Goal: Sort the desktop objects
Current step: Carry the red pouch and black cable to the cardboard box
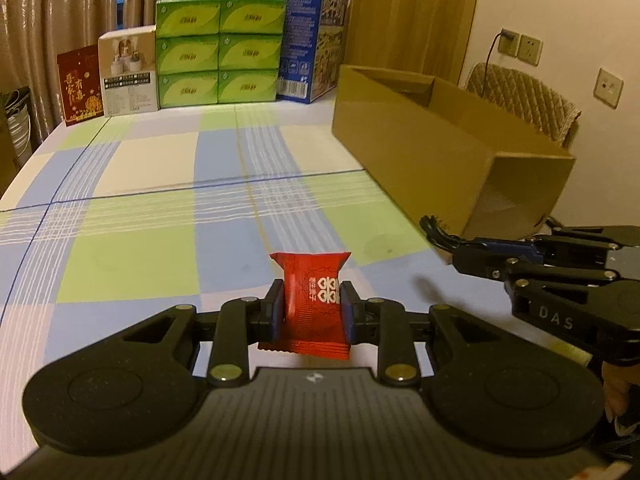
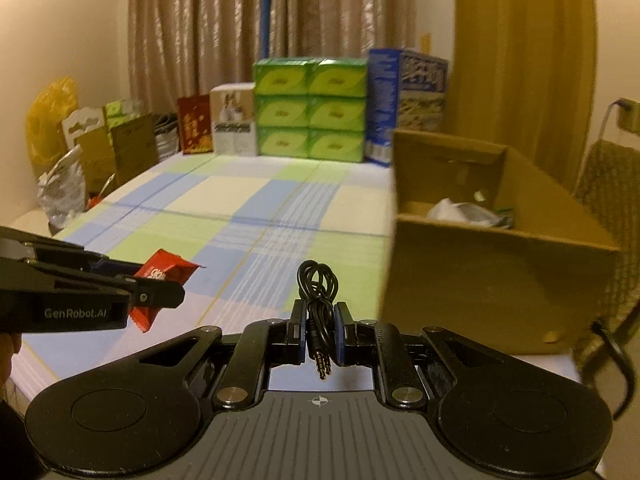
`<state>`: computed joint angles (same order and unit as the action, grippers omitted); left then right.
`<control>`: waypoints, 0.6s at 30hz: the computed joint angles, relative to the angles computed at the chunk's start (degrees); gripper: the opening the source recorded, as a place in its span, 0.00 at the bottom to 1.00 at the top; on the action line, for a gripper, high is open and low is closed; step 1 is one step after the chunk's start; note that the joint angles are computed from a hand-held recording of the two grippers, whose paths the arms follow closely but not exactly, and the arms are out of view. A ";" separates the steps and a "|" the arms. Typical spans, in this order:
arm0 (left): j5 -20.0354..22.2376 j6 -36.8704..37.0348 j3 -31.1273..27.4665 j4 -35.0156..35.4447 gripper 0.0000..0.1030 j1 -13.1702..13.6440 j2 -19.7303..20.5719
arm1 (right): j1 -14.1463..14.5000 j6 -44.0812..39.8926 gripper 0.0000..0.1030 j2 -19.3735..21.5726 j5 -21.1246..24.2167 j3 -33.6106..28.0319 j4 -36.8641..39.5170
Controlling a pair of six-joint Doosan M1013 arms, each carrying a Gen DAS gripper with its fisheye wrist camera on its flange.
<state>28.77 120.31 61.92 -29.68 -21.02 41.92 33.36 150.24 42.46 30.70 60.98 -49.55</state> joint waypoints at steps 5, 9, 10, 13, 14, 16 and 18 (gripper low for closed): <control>-1.70 1.80 1.95 -1.26 0.23 -1.15 -1.84 | 0.04 9.17 0.10 -3.22 1.75 3.97 -7.43; -1.68 2.96 2.68 -3.65 0.23 -2.08 -2.79 | -0.32 15.64 0.10 -5.32 3.45 6.45 -10.91; -1.60 3.56 2.70 -4.29 0.23 -2.31 -2.94 | -0.36 16.82 0.10 -5.78 3.82 6.97 -11.88; -1.32 5.05 2.38 -5.59 0.23 -3.17 -3.27 | -0.46 19.01 0.10 -7.06 4.72 8.38 -14.36; -1.17 5.49 2.13 -6.06 0.23 -3.41 -3.31 | -0.55 19.43 0.10 -7.31 5.04 8.55 -14.54; -0.94 6.04 1.49 -6.64 0.23 -3.92 -3.29 | -0.77 20.90 0.10 -7.95 5.32 9.21 -15.10; -0.41 6.35 0.49 -6.88 0.23 -4.37 -3.12 | -1.03 21.96 0.10 -8.51 5.49 9.66 -15.47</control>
